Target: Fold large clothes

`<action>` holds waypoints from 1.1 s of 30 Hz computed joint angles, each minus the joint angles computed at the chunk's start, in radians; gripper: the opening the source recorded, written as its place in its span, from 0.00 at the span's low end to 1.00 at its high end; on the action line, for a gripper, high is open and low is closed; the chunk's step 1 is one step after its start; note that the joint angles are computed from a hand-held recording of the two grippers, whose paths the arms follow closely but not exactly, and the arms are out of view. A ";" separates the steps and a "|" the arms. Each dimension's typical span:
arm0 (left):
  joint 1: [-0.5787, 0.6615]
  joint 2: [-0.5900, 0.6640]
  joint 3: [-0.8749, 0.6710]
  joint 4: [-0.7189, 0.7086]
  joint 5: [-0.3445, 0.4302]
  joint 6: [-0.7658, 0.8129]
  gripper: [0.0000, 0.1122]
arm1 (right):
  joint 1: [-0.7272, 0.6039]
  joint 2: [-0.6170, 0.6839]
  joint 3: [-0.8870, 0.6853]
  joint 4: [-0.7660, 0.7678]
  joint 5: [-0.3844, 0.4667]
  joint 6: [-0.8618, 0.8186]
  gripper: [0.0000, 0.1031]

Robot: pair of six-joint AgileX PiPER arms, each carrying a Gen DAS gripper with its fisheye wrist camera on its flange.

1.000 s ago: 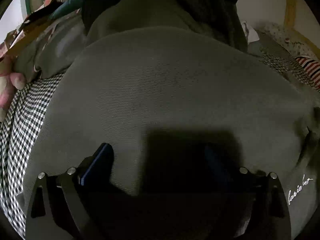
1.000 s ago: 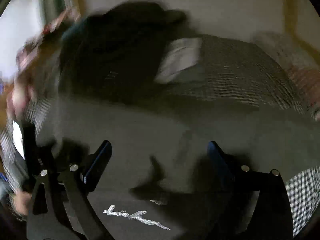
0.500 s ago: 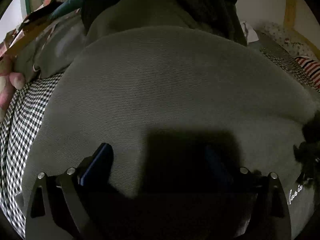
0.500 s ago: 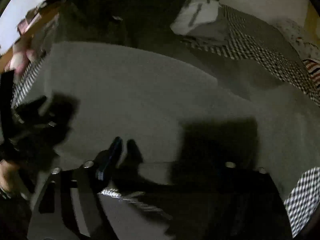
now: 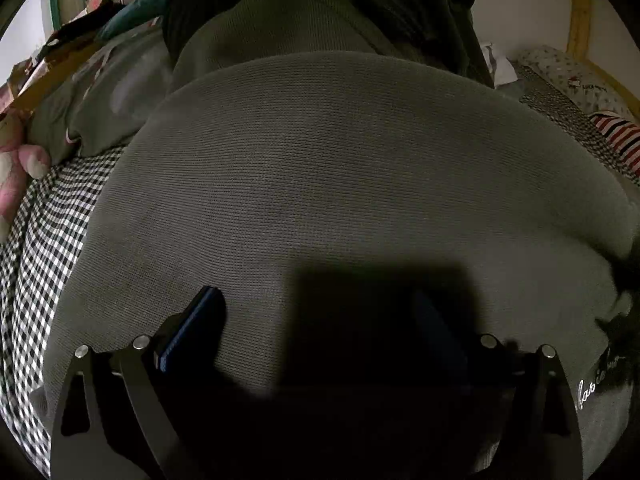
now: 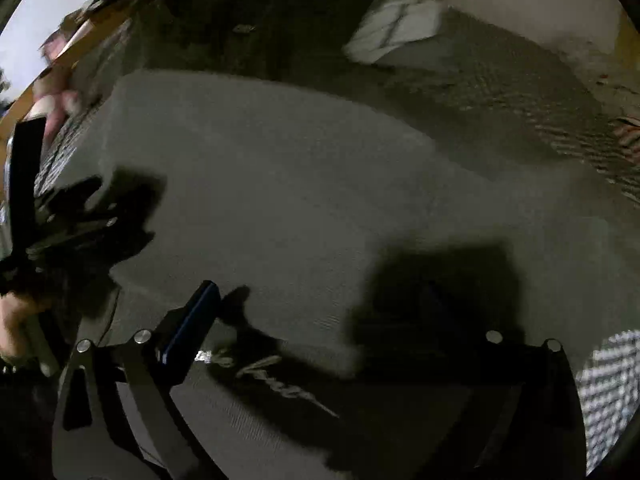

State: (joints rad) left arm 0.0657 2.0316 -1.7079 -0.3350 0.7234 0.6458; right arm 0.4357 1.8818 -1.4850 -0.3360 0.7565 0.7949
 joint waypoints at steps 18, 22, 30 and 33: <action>-0.275 -0.253 0.223 -0.191 0.033 0.149 0.84 | -0.236 -0.519 0.593 -0.005 -0.249 0.248 0.96; -0.404 -0.263 0.238 -0.184 0.033 0.146 0.84 | -0.457 -0.689 0.714 0.221 -0.262 0.012 0.96; -0.836 -0.118 0.062 0.245 -0.039 -0.132 0.84 | -1.199 -0.913 0.871 0.953 -0.082 -0.788 0.96; -0.957 0.003 -0.102 0.409 0.038 -0.258 0.84 | -1.499 -0.887 0.900 1.145 0.062 -1.083 0.96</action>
